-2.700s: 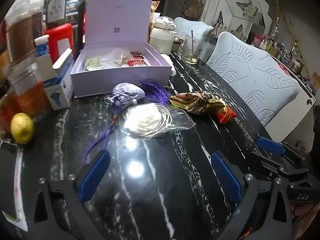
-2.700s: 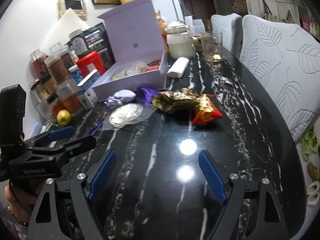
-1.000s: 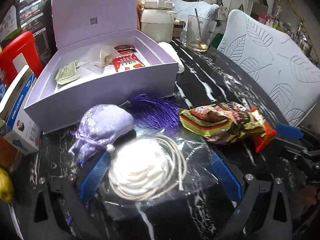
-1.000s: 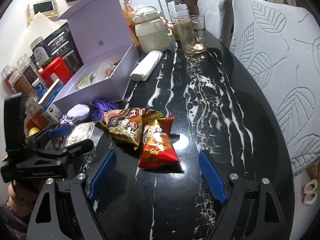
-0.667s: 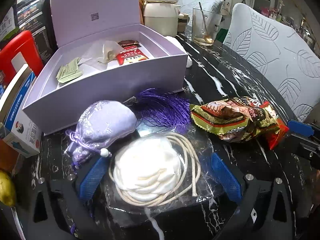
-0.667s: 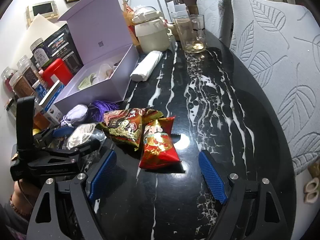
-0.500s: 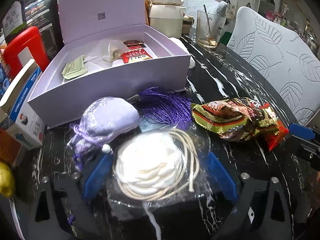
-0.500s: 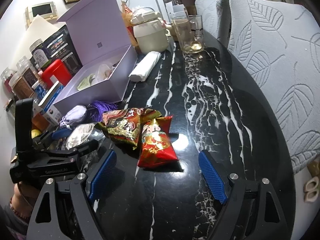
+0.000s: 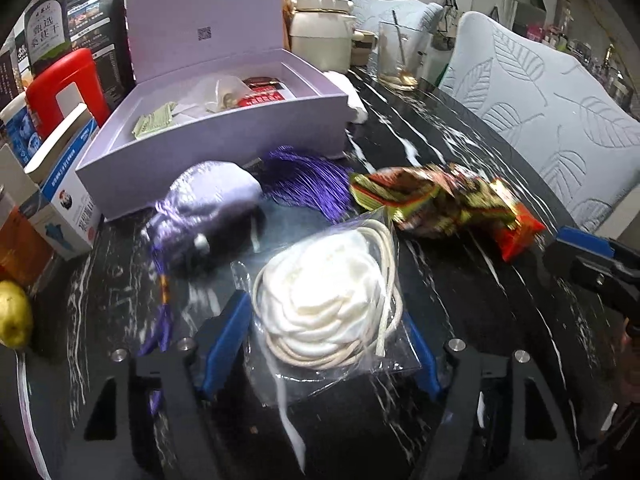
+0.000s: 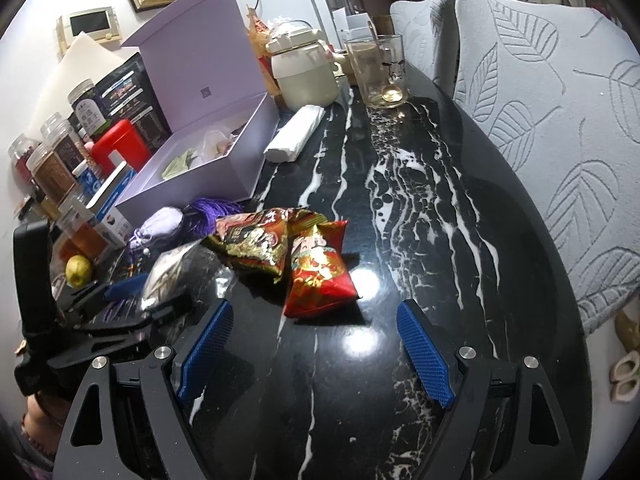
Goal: Organize soft objects
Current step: 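Lower the left gripper onto the bagged white cord and close it, then hold the bagged cord in the left gripper while the right gripper grasps the red snack packet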
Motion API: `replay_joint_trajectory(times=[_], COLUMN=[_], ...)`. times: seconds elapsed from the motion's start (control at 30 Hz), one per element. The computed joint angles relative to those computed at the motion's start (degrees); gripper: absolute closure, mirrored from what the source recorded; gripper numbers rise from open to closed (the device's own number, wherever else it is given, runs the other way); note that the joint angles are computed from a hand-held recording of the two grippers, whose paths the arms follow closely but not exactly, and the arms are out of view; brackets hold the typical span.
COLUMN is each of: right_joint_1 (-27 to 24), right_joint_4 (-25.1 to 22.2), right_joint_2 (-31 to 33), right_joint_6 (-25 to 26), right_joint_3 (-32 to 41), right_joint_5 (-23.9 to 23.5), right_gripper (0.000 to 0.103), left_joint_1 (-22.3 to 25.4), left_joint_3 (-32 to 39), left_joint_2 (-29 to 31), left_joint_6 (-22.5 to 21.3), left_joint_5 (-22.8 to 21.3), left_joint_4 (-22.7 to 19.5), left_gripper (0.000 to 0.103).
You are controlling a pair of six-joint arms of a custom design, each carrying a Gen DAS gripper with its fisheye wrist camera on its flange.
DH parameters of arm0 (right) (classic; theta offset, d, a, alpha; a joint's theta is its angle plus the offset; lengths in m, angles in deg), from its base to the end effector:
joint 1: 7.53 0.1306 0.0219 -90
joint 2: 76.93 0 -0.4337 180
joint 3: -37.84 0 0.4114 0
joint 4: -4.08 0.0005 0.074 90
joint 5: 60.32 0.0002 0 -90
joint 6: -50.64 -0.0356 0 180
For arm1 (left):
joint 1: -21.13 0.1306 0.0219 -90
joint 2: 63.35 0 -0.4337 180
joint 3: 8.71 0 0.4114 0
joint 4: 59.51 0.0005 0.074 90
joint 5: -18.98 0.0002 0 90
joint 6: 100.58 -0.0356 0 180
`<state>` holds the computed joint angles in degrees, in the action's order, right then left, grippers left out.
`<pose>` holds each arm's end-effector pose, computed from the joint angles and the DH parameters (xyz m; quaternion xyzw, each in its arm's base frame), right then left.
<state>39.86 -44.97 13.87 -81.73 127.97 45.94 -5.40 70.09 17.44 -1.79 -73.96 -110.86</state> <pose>0.3524 0.3676 0.4768 0.0079 0.9307 0.1464 0.3352 0.3843 -0.1904 0.4564 0.1384 0.9388 -0.0722 0.3070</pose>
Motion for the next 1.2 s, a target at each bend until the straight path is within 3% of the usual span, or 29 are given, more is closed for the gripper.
replay_joint_trajectory(times=[0.43,0.53,0.6,0.7,0.97,1.07,1.13,1.2], right_joint_1=[1.07,0.95,0.60,0.02,-1.67,-2.50,-3.16,-3.32], right_joint_4=[-1.03,-2.06,-3.01,-4.60,-4.82,-5.91,-6.29,-5.90], right_joint_2=[0.21,0.76,1.23,2.13,4.96,6.45,7.25,7.54], right_joint_6=[0.30,1.52,2.30,3.73,8.74,10.21,10.69,11.55], right_joint_3=[0.28,1.11,1.81,3.09,5.61,6.94,7.34,7.32], right_joint_5=[0.83,1.95,2.24,2.95,-0.09,-2.44,-4.24,-3.60], right_gripper=[0.019,0.021,0.021,0.021,0.024,0.033,0.041,0.050], left_joint_1=[-0.99,-0.71,-0.49,0.12,0.84,0.91,0.94,0.94], left_joint_3=[-2.38,-2.69,-2.74,-2.67,-2.53,-2.60,-2.71,-2.85], left_joint_2=[-3.44,-3.23,-2.85,-2.38,-1.98,-2.05,-2.24,-2.61], left_joint_6=[-1.26,0.12,0.63,0.86,-0.02,0.18,0.27,0.55], left_joint_5=[-0.43,-1.22,-2.22,-2.27,-1.56,-1.61,-1.91,-2.34], left_joint_4=[-2.12,-1.67,-1.54,-1.34,-0.80,-0.77,-0.59,-0.26], left_gripper=[0.031,0.020,0.006,0.001,0.001,0.001,0.005,0.018])
